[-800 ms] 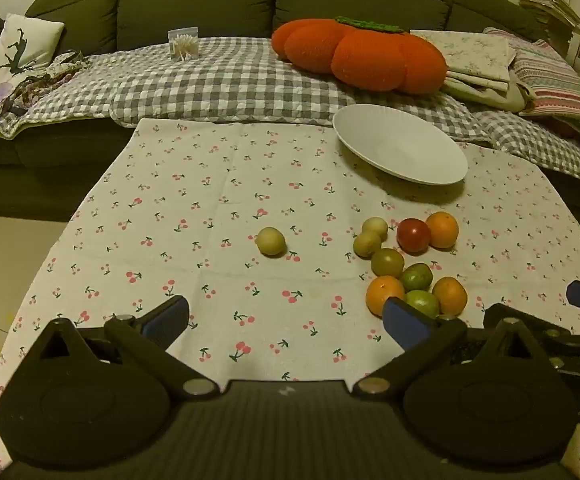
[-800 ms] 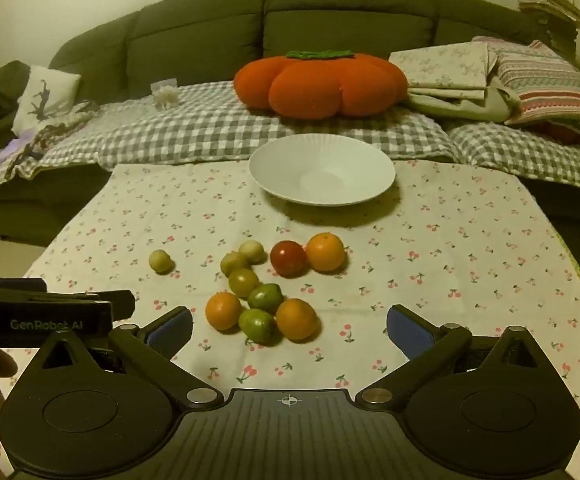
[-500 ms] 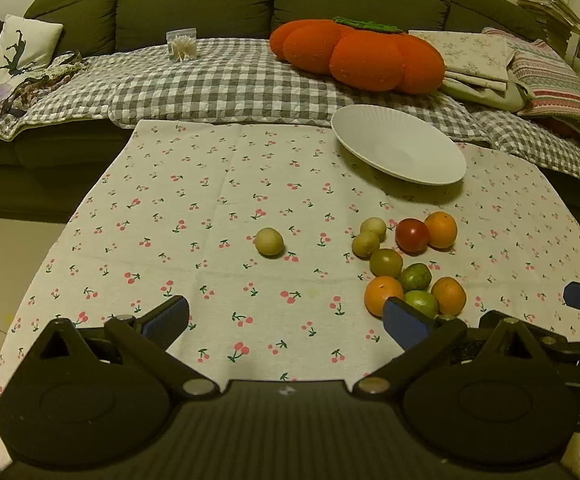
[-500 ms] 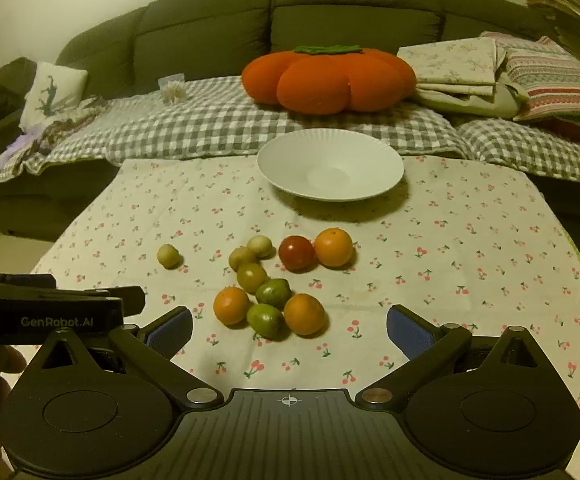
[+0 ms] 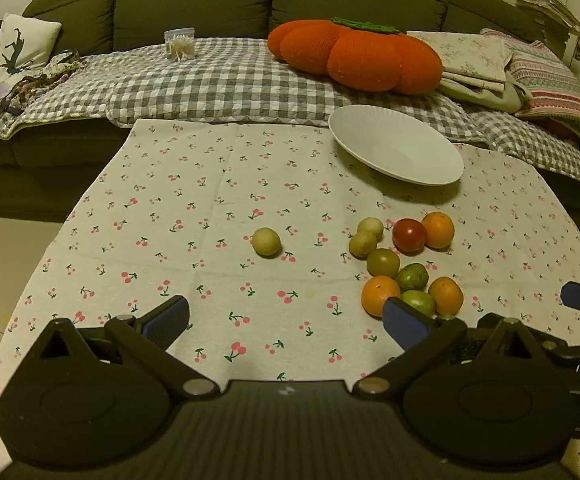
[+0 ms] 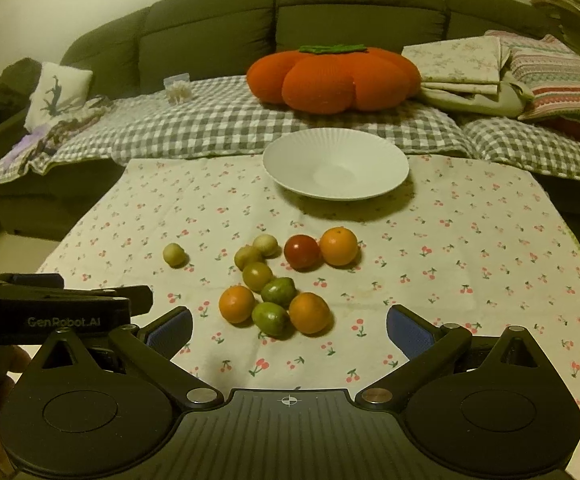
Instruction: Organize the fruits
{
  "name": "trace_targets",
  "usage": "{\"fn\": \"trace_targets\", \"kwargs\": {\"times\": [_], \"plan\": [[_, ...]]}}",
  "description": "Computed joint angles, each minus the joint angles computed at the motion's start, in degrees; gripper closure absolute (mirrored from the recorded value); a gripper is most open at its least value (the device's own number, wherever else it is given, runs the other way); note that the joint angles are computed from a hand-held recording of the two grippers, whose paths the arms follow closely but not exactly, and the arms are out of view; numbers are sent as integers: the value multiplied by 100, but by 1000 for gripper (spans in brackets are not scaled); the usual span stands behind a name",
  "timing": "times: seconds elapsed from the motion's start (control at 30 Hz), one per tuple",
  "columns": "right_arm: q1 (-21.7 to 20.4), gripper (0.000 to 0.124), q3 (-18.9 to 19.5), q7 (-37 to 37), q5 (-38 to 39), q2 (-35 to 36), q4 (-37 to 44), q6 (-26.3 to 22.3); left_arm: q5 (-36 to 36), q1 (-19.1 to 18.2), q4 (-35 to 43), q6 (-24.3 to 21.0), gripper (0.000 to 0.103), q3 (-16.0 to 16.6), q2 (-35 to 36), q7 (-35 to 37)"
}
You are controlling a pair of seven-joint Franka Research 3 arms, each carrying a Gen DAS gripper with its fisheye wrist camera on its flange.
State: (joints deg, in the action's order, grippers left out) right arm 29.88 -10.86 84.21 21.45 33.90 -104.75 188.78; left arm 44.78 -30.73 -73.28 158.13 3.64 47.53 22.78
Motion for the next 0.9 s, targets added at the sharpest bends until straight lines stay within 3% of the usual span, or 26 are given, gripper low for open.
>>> {"fn": "trace_targets", "kwargs": {"times": [0.2, 0.33, 0.43, 0.9], "plan": [[43, 21, -60, -64, 31, 19, 15, 35, -118, 56, -45, 29, 1, -74, -24, 100], [-169, 21, 161, -91, 30, -2, 13, 84, -107, 33, -38, 91, 1, -22, -7, 50], [-212, 21, 191, -152, 28, 20, 35, 100, -209, 78, 78, -135, 1, -98, 57, 249], [-887, 22, 633, -125, -356, 398, 808, -649, -911, 352, 1093, -706, 2, -296, 711, 921]]}}
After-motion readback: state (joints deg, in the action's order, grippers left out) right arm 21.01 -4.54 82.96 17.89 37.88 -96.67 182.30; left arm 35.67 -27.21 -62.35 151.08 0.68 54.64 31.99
